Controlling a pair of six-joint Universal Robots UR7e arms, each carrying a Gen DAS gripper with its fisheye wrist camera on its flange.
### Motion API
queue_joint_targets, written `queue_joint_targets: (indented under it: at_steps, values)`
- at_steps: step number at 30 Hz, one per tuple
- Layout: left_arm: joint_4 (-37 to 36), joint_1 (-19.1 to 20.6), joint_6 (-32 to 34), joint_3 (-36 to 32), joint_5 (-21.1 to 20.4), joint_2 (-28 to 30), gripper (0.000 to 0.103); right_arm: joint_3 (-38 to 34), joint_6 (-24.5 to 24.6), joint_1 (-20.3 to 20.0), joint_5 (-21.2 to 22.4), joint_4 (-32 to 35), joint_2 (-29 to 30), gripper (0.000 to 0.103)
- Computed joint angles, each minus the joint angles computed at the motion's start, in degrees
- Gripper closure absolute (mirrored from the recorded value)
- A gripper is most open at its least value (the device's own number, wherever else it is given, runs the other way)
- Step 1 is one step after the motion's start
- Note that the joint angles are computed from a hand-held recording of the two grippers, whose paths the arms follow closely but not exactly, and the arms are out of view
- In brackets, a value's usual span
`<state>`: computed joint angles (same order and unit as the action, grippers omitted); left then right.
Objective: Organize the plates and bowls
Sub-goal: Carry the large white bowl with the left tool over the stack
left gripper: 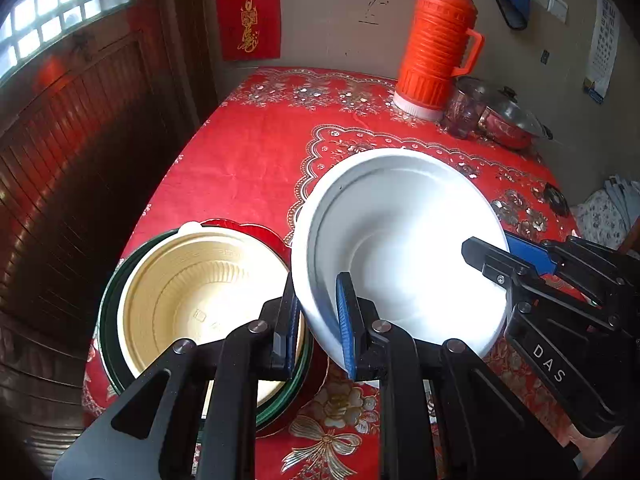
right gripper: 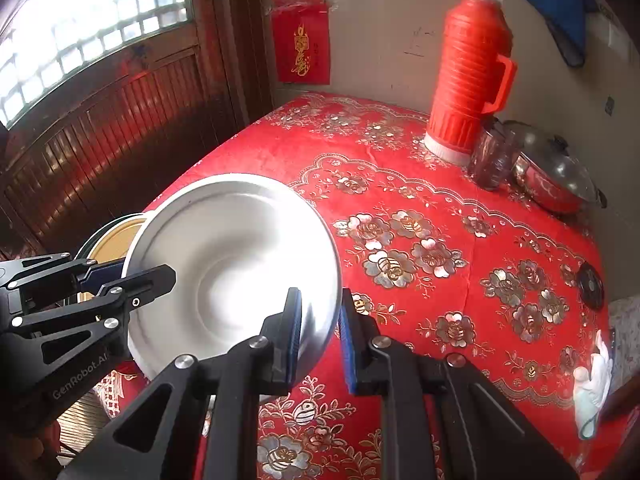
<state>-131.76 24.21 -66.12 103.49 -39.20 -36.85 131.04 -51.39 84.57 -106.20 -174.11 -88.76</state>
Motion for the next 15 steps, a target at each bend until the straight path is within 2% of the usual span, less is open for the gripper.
queue_joint_targets:
  at_steps: [15]
  values:
    - [7.7,-1.3,-12.2,8.7,1.7,-8.8,0.086,1.3,-1.5,6.8,-2.3,-3.1,5.7,0.085]
